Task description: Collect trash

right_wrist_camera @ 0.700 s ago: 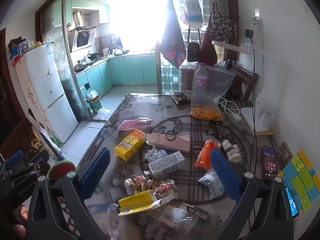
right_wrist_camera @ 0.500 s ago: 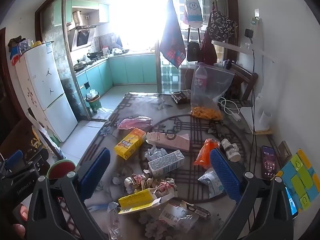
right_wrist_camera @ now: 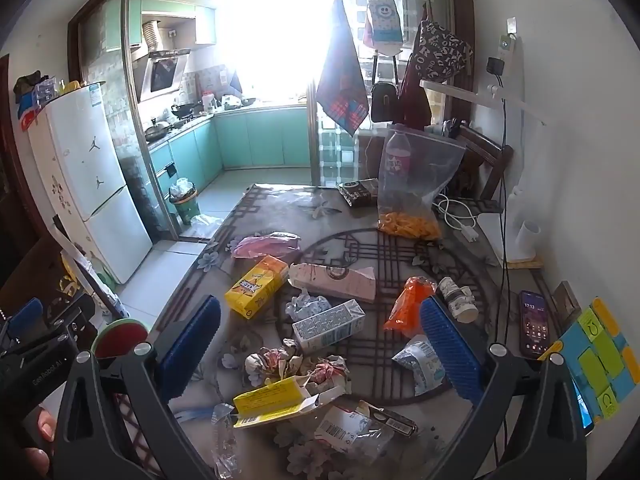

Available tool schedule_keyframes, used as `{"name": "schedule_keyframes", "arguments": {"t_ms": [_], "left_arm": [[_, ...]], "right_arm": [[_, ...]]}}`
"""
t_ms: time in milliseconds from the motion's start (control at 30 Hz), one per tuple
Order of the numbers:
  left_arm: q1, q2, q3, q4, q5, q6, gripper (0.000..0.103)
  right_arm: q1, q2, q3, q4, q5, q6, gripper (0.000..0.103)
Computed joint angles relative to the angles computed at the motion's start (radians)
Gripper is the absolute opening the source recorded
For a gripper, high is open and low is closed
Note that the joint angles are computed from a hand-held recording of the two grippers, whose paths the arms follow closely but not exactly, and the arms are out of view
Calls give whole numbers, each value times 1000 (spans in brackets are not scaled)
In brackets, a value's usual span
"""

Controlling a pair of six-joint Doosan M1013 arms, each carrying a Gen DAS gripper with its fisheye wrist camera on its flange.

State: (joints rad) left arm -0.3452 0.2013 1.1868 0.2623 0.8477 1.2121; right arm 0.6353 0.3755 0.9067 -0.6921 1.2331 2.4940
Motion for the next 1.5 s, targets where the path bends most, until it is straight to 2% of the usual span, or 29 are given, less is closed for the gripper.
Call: {"name": "schedule_keyframes", "arguments": {"t_ms": [200,833,1500], "left_arm": [[-15,9,-21,30,25,-10,99],[-28,35,-64,51,40,-15,99],[-36,45,-65,69,43,-33,99]], "right_arm": [[1,1,-5,5,6,-2,96],[-14,5,-8,19,4,-12,96],[-37,10,-6,38,-7,-30,96]]}}
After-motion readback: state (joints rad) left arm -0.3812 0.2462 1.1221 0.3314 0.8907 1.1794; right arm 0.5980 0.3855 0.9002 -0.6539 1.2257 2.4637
